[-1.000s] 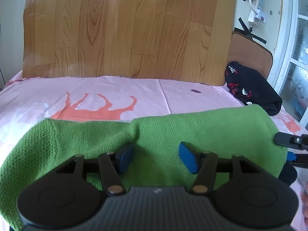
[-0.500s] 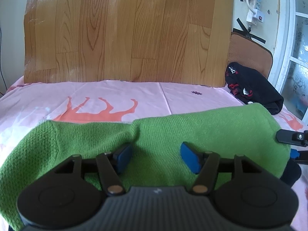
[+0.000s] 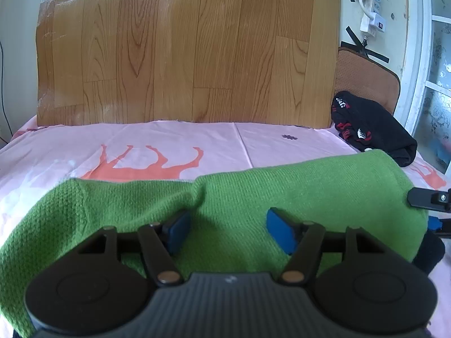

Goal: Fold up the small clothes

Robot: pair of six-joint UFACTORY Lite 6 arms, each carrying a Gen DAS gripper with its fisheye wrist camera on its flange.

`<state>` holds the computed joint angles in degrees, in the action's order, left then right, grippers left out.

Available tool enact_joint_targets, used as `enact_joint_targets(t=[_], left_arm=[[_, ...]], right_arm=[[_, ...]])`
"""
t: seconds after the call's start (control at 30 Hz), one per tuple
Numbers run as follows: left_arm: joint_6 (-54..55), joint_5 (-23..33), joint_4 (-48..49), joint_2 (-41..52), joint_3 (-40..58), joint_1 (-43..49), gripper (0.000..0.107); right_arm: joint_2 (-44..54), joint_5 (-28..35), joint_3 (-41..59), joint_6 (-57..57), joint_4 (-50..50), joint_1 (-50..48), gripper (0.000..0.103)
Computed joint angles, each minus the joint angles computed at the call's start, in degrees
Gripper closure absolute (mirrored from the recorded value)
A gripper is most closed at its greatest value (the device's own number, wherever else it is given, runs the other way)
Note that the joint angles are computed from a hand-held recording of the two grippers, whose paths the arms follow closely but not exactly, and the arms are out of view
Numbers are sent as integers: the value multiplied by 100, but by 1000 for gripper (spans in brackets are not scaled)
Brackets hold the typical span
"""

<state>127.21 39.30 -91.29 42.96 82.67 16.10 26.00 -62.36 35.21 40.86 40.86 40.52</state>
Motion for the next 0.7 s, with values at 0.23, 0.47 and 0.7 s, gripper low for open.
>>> enact_joint_targets(t=[0.23,0.47,0.7], left_arm=[[92,-7,-108,-44,-88,3,41],[225,-360,-272,-124,-149,-103,18],[403,-526,-401,-158,-192,-155,12]], right_arm=[[-57,-69,-109,55,-188,-98,13],[-53,-186,-198,111,-318,-178,13],[-55,-220,-221,125,-366,-195,13]])
